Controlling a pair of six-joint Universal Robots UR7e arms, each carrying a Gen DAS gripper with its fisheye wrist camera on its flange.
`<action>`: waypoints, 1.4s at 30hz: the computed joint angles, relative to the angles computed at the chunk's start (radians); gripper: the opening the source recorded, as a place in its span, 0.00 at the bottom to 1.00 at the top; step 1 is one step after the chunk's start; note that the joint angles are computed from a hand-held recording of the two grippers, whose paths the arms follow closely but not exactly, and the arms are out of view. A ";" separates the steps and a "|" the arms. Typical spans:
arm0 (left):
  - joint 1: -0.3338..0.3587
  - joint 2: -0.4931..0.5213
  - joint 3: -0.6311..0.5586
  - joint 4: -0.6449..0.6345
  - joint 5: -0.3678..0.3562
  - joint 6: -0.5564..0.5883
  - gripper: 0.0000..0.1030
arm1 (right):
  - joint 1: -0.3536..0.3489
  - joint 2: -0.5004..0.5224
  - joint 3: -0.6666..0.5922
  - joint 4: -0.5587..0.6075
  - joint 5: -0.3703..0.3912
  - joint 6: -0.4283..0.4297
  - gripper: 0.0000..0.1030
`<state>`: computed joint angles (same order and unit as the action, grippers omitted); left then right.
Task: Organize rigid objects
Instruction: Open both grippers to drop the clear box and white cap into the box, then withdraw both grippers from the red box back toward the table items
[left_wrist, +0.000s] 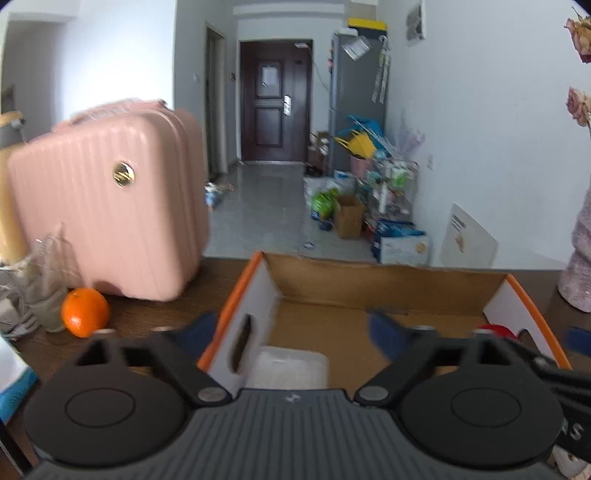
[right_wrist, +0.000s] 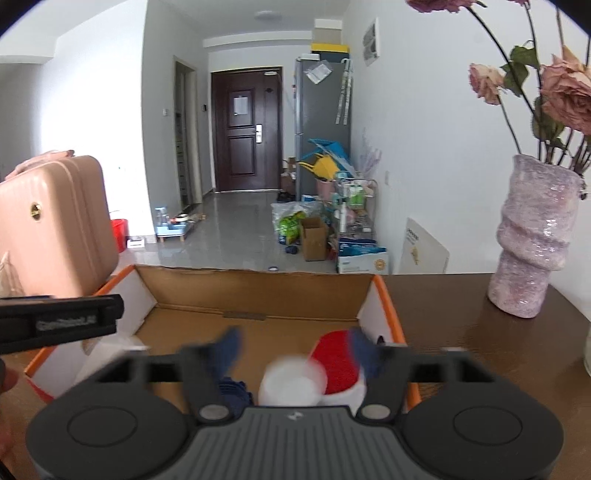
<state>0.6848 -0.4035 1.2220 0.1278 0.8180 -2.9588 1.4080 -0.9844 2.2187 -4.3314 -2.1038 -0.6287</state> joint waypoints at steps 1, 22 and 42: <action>-0.002 -0.005 0.008 -0.017 -0.010 0.009 1.00 | 0.005 0.007 -0.002 -0.017 -0.007 -0.009 0.89; -0.007 0.004 -0.018 0.049 -0.049 -0.065 1.00 | 0.012 -0.003 0.002 -0.022 -0.019 -0.003 1.00; -0.035 -0.084 0.131 -0.040 -0.052 -0.059 1.00 | 0.003 -0.011 0.089 -0.128 0.023 -0.038 1.00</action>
